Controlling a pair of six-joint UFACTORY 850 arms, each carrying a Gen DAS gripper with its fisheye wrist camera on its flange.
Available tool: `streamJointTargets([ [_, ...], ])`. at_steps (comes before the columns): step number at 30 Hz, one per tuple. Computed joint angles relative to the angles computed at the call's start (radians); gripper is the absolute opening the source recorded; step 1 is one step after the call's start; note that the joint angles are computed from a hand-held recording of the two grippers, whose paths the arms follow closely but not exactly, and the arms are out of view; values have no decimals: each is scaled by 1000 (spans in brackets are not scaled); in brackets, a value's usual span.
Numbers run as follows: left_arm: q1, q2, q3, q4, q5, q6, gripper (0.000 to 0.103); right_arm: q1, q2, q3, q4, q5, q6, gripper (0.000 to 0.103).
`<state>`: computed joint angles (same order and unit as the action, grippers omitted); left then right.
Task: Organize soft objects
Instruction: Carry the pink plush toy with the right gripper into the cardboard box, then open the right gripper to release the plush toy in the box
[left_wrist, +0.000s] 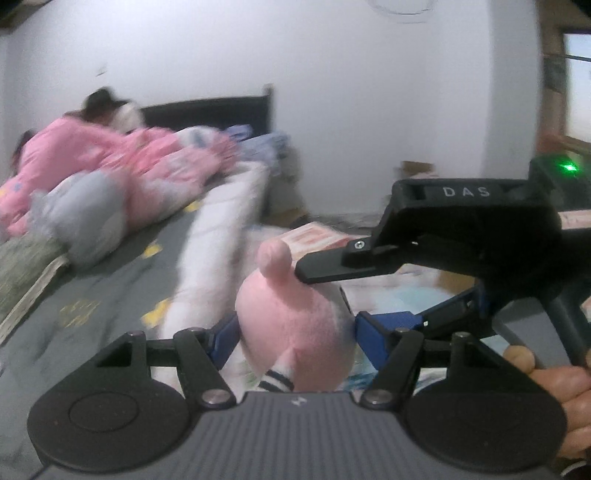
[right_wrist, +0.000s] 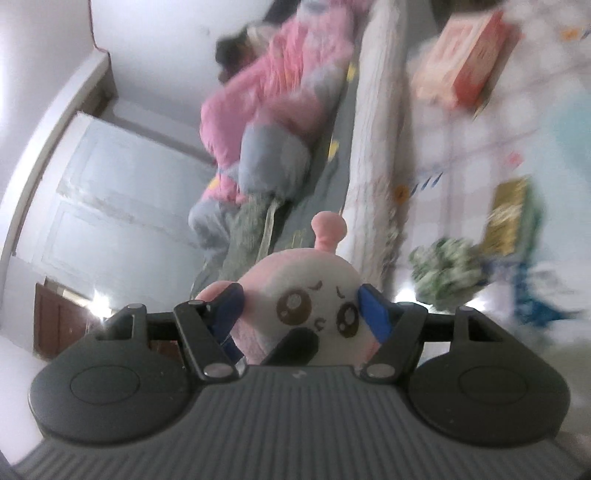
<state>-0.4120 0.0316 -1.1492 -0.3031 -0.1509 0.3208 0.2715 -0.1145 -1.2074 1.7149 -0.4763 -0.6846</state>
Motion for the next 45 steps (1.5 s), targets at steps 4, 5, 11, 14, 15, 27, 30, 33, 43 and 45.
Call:
streamJointTargets([
  [4, -79, -38, -59, -270, -23, 297, 69, -75, 158, 136, 13, 58, -33, 68],
  [5, -100, -55, -81, -327, -38, 357, 69, -98, 197, 167, -3, 71, -21, 68],
  [11, -224, -225, -269, -459, -193, 473, 69, -300, 378, 304, -365, 84, 304, 68],
  [14, -278, -355, -411, -401, -298, 394, 69, -418, 406, 336, -550, 24, 464, 68],
  [15, -292, -395, -456, -375, -329, 362, 69, -446, 406, 342, -595, 9, 497, 68],
  [27, -371, -768, -883, -118, -636, 84, 68, -600, 224, 314, -879, -95, 576, 52],
  [30, -367, -768, -879, -106, -636, 71, 68, -597, 214, 317, -870, -81, 552, 54],
  [33, -359, -732, -843, -90, -618, 63, 69, -584, 204, 303, -903, -67, 559, 54],
  [43, -302, -531, -635, -132, -512, 165, 72, -592, 171, 289, -865, -115, 565, 78],
  [45, -286, -486, -583, -146, -490, 178, 72, -587, 158, 288, -844, -116, 550, 80],
])
